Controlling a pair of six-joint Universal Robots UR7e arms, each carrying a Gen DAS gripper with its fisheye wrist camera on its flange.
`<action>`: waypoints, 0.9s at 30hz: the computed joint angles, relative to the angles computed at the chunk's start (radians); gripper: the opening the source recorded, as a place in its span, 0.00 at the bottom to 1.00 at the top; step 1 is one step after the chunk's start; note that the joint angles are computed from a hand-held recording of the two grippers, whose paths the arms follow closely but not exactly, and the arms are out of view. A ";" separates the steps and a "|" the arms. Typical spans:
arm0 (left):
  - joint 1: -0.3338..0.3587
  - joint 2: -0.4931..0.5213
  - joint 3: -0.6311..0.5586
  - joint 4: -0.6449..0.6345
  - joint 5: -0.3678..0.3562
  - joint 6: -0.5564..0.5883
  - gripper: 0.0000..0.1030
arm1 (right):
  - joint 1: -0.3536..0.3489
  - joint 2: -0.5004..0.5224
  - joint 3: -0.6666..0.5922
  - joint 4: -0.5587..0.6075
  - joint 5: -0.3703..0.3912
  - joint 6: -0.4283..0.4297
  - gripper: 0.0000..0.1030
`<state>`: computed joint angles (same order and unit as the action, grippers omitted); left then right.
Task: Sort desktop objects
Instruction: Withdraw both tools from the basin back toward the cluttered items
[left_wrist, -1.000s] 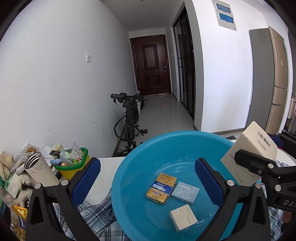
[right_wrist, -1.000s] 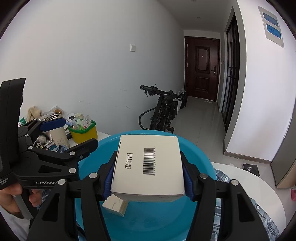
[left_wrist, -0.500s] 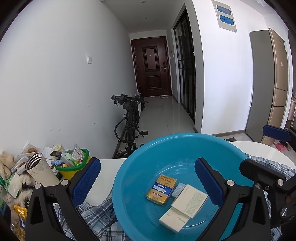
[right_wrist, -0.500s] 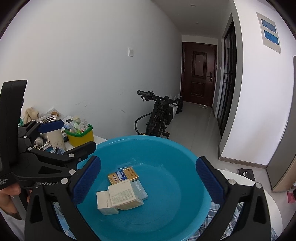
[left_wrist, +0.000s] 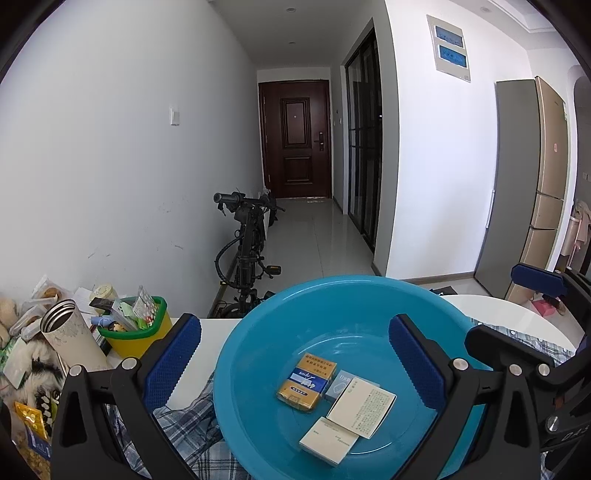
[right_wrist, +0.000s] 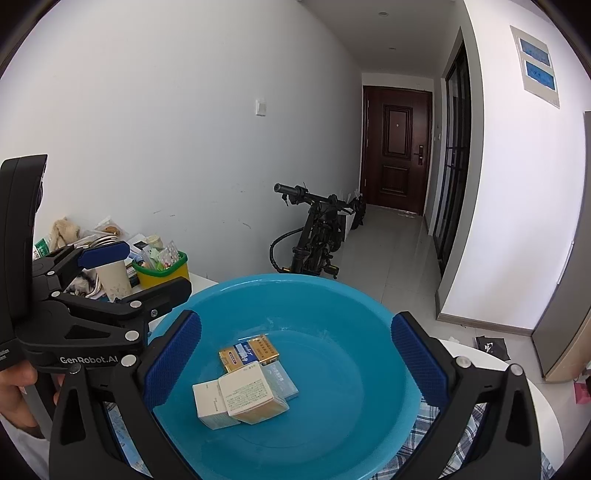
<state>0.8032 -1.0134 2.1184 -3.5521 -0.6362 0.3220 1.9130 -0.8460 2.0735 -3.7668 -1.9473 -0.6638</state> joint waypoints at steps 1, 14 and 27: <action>-0.007 0.001 0.003 -0.013 0.007 0.007 1.00 | 0.001 -0.005 0.004 0.002 0.004 -0.001 0.99; -0.018 0.017 -0.004 -0.017 0.041 0.015 1.00 | -0.040 -0.057 0.032 0.081 0.102 0.023 1.00; -0.021 0.020 -0.006 0.043 0.030 -0.004 1.00 | -0.034 -0.044 0.026 0.046 0.104 0.026 1.00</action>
<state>0.7821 -0.9937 2.1128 -3.5088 -0.6062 0.3179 1.8789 -0.8901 2.0997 -3.7213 -1.8431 -0.6373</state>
